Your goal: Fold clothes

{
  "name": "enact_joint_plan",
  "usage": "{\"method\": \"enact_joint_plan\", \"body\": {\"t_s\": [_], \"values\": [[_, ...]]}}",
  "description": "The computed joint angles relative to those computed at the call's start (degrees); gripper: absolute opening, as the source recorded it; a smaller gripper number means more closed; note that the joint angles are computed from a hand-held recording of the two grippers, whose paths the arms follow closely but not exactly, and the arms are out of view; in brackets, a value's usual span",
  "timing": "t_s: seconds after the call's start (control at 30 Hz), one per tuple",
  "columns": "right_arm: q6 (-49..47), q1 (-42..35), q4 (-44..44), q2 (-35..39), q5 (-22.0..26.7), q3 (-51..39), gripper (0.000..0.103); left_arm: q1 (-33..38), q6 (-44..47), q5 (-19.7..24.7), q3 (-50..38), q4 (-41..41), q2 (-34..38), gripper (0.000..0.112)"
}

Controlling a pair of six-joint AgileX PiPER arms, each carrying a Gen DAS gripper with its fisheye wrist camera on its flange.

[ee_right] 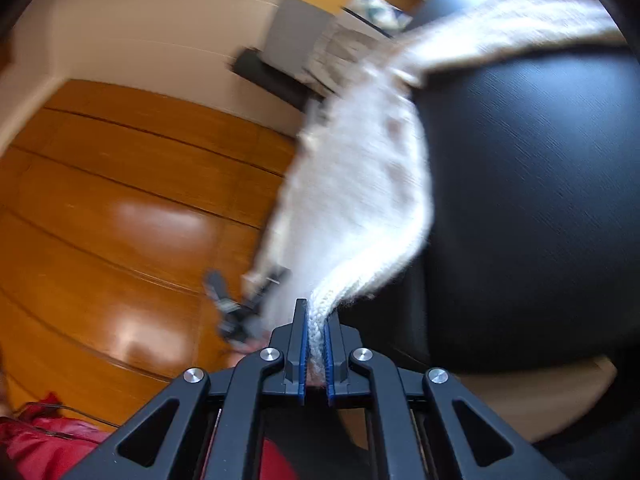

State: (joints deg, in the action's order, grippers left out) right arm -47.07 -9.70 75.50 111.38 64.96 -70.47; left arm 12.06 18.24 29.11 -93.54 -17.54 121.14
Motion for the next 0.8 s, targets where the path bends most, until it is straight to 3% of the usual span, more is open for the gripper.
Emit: {"method": "enact_joint_plan", "body": {"t_s": [0.1, 0.2, 0.3, 0.4, 0.5, 0.6, 0.67, 0.8], "values": [[7.7, 1.3, -9.2, 2.8, -2.5, -1.1, 0.005, -0.4, -0.7, 0.3, -0.2, 1.4, 0.1, 0.103], [10.5, 3.4, -17.4, 1.1, -6.7, -0.8, 0.013, -0.5, -1.2, 0.5, 0.0, 1.7, -0.3, 0.103], [13.1, 8.1, -28.4, -5.6, -17.6, -0.6, 0.016, -0.6, 1.5, -1.2, 1.7, -2.4, -2.2, 0.103], [11.9, 13.4, -33.7, -8.4, -25.2, -3.9, 0.022, -1.4, 5.5, -0.5, 0.6, -7.6, -2.5, 0.103], [8.5, 19.1, -32.3, -3.1, -24.6, -13.3, 0.023, -3.8, 3.1, 0.7, -1.8, -4.1, -1.2, 0.103], [12.8, 27.1, -39.7, 4.6, -23.6, -25.1, 0.023, -5.7, -2.0, 0.1, -1.5, 3.3, -1.4, 0.103], [15.1, 31.1, -44.8, 8.9, -22.5, -31.2, 0.023, -4.1, -0.6, -0.4, 0.8, 0.8, -2.8, 0.103], [12.2, 33.2, -43.6, 13.6, -20.4, -33.9, 0.023, 1.2, 3.4, -3.0, 7.9, -5.2, -6.6, 0.103]]}}
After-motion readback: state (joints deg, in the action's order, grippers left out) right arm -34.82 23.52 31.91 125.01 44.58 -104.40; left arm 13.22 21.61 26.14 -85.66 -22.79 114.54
